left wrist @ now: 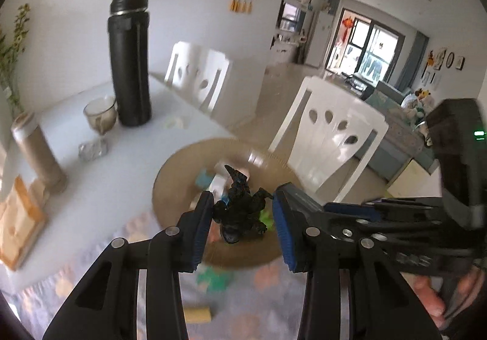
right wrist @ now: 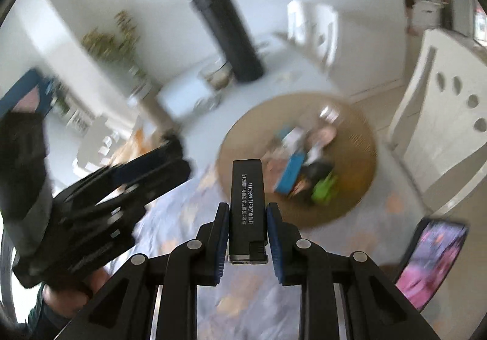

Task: Organize rigid objects
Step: 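Carry the dinosaur with the left tool into the bowl while the right tool drops the black box there, then move both open tools back over the cloth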

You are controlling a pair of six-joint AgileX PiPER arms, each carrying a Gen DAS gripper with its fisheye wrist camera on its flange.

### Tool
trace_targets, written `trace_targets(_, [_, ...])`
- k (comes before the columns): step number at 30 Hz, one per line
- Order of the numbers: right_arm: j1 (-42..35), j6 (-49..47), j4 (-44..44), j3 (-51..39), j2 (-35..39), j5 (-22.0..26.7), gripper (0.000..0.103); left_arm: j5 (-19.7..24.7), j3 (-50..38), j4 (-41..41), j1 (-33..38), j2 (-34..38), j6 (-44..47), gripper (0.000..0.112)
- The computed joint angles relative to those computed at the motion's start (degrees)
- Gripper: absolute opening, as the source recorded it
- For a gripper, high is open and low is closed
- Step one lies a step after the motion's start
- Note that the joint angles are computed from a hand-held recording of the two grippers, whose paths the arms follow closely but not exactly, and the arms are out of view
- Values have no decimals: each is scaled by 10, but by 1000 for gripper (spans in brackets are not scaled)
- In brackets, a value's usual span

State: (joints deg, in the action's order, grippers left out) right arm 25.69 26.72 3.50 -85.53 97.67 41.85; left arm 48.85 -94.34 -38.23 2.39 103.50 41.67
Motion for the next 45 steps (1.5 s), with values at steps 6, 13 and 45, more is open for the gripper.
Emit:
trace_targets(6, [-59,-1,42,-112,113,110,24,21,-83,68,-32,99,-91,37])
trace_targets(13, [-66,4,43,-141,161,150,35,37,-100,115,-44,139,-149,69])
trace_targets(45, [167,52,111,53,145,81,57,-49,409,84,231,-81,11,70])
